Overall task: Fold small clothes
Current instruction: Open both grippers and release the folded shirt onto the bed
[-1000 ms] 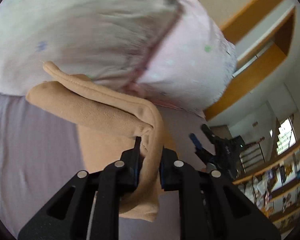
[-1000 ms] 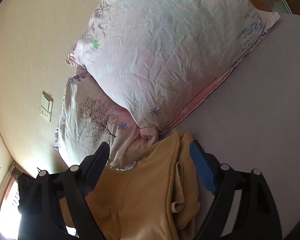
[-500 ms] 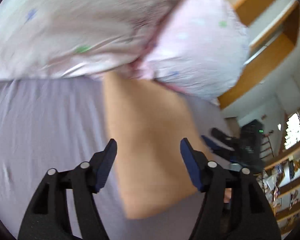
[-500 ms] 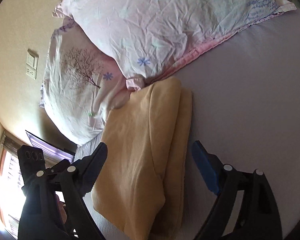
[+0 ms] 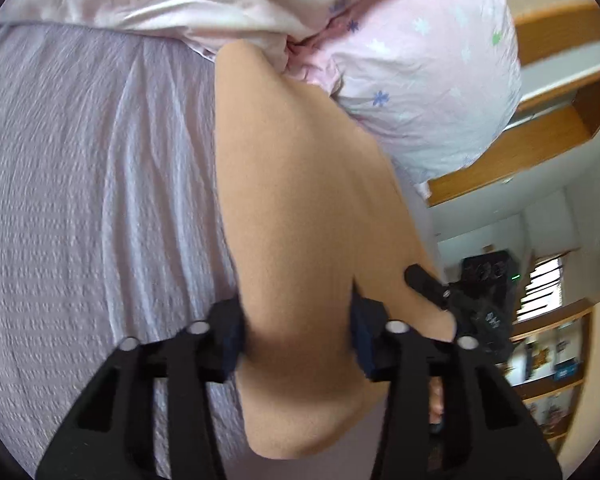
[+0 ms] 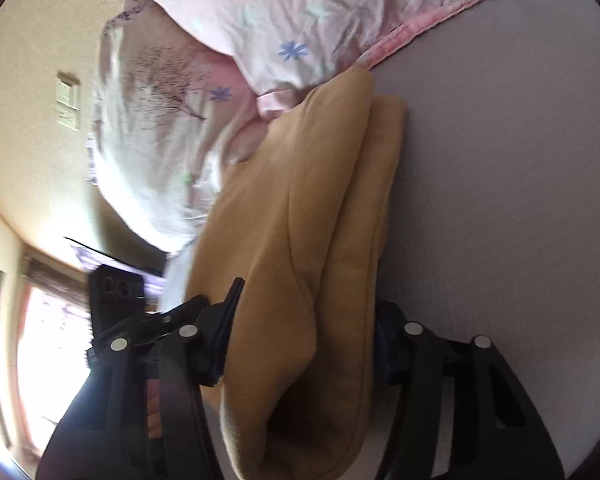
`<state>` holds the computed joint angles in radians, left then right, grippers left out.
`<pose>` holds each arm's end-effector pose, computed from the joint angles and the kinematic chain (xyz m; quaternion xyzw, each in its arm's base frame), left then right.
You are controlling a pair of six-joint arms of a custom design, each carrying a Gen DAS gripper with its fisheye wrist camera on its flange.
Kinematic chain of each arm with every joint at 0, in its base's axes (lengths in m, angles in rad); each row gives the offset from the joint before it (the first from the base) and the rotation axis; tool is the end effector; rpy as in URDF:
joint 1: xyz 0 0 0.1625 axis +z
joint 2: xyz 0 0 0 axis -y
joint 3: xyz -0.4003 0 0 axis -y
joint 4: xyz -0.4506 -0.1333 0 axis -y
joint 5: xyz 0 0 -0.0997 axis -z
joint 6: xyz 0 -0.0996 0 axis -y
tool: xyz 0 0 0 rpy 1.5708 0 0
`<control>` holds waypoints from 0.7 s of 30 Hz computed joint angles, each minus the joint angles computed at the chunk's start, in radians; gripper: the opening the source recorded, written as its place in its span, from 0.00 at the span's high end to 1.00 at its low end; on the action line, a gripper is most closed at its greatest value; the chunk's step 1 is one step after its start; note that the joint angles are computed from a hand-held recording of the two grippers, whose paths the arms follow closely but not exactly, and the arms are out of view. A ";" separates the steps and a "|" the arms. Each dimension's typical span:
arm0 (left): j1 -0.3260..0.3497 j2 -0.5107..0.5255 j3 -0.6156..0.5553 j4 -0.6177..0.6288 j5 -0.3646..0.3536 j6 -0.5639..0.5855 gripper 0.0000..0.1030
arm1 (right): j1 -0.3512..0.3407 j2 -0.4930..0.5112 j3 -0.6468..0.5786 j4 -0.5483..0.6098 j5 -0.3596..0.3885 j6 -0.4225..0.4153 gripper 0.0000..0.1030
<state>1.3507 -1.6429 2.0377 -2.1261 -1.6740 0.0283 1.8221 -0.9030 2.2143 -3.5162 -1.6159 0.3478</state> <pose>0.0106 -0.5161 0.3066 -0.1274 -0.9873 0.0748 0.0588 0.2498 -0.4550 0.0202 0.0528 0.9485 -0.3041 0.0715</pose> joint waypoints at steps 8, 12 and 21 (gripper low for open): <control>0.089 -0.166 0.001 -0.003 0.013 0.090 0.62 | 0.064 0.152 -0.146 0.081 0.131 -0.015 0.57; 0.119 -0.246 0.012 0.011 0.099 0.122 0.57 | 0.170 0.152 -0.169 0.137 -0.147 0.010 0.49; 0.008 -0.463 0.148 0.071 0.030 0.298 0.30 | 0.269 0.152 -0.049 -0.235 0.056 0.023 0.15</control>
